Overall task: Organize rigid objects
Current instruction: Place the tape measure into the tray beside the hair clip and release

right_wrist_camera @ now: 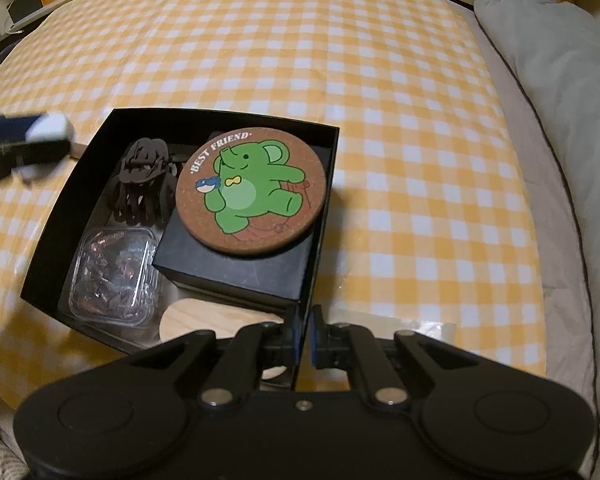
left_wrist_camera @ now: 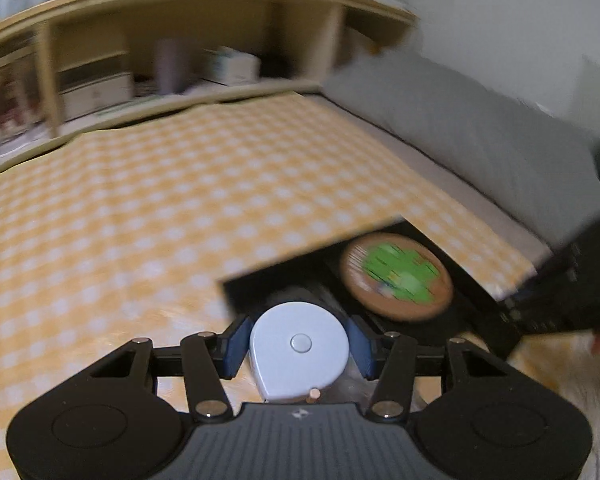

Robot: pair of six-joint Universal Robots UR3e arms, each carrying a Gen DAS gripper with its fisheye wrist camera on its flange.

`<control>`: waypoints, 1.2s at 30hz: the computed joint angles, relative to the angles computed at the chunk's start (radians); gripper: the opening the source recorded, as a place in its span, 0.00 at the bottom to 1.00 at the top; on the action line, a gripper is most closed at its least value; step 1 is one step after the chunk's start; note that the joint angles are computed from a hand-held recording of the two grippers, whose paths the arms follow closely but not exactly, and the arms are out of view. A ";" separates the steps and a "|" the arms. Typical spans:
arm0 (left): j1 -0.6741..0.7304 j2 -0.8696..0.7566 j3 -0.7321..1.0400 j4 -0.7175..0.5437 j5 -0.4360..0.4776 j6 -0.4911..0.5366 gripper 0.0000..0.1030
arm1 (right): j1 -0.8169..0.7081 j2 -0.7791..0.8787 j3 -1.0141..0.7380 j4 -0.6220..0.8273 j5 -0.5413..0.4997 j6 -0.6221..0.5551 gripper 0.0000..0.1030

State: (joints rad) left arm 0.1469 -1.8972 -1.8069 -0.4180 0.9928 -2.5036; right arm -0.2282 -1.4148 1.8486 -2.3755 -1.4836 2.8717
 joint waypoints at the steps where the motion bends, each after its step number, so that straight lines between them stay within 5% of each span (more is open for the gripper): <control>1: -0.008 0.005 -0.026 0.014 0.004 0.021 0.52 | 0.004 0.004 -0.006 0.006 -0.005 0.001 0.05; 10: -0.033 -0.042 -0.099 0.167 0.037 0.032 0.53 | 0.011 0.014 -0.008 0.000 -0.013 0.019 0.05; 12: -0.031 -0.049 -0.095 0.183 0.033 0.012 0.63 | 0.007 0.016 -0.017 0.012 -0.013 0.029 0.05; 16: -0.035 -0.042 -0.077 0.151 0.024 0.004 0.77 | 0.016 0.020 -0.023 0.008 -0.025 0.031 0.05; 28: -0.020 -0.010 -0.038 0.056 -0.008 0.004 0.87 | 0.017 0.017 -0.021 0.005 -0.027 0.025 0.05; 36: 0.047 -0.014 0.037 0.069 -0.045 -0.155 0.97 | 0.010 0.008 -0.016 0.010 -0.018 0.022 0.05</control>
